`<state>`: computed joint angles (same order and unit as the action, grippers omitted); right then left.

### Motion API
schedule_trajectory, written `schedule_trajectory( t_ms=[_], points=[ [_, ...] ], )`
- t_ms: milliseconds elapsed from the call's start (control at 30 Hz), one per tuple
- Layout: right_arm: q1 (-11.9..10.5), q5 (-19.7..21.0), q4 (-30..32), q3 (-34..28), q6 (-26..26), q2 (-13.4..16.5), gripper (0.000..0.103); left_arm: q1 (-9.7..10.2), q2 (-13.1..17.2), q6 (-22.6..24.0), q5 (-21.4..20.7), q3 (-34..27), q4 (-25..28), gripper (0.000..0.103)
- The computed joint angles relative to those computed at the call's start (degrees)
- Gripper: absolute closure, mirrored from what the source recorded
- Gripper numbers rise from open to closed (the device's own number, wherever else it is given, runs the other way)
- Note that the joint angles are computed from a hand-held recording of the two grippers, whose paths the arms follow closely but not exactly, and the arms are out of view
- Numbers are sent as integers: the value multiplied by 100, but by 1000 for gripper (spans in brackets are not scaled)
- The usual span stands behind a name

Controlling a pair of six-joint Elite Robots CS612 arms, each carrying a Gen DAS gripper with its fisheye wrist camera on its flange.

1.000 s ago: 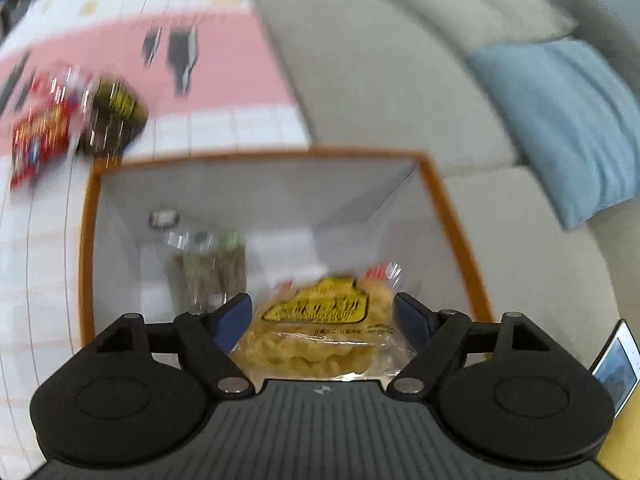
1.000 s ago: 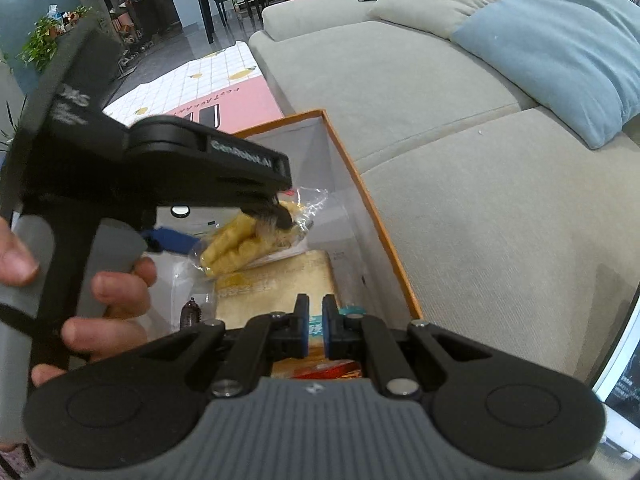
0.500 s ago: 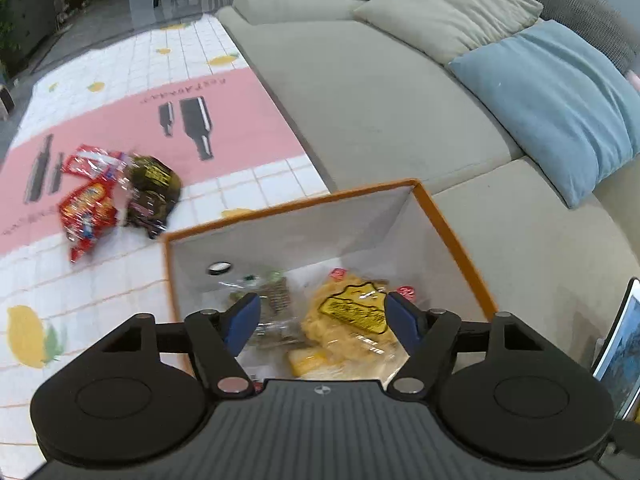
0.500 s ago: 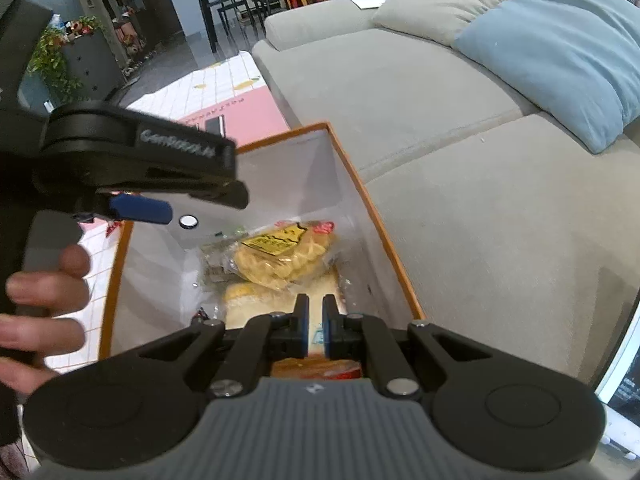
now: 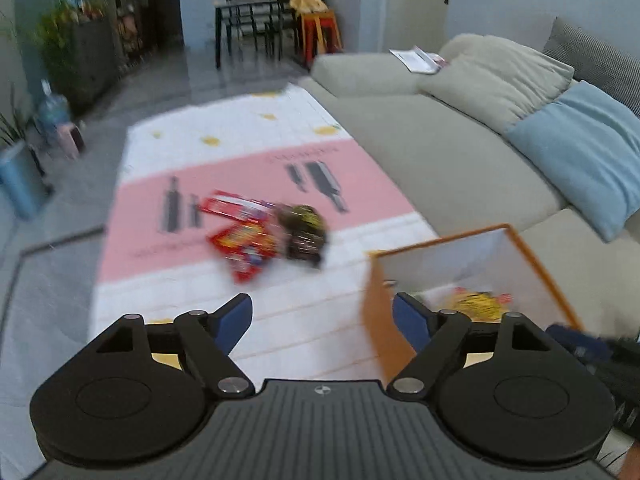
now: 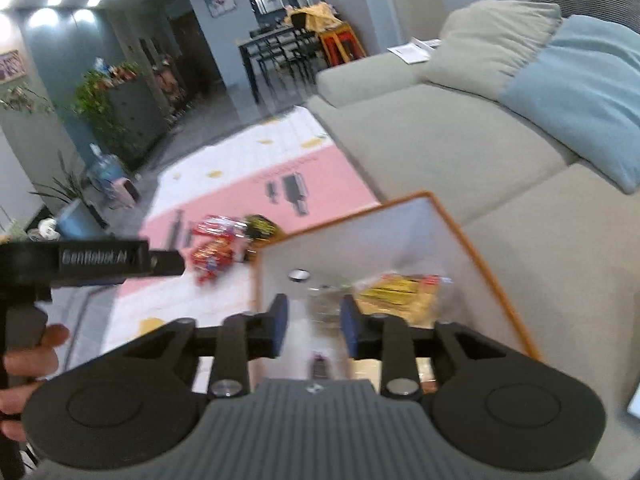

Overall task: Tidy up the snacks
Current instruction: 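Move both grippers back toward the remaining snacks on the table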

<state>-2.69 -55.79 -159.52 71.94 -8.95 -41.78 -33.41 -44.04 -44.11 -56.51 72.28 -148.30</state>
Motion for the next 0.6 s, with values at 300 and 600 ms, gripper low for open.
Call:
schedule_trajectory(
  t_ms=[300,600],
  points=[
    [388,-157,-107,-76,323,7,30,274,-530,-935,-96,1161,-732,9],
    [851,-556,824,-1067,-220,497,32,711,-375,-1321,-594,1432,-798,10]
  ],
)
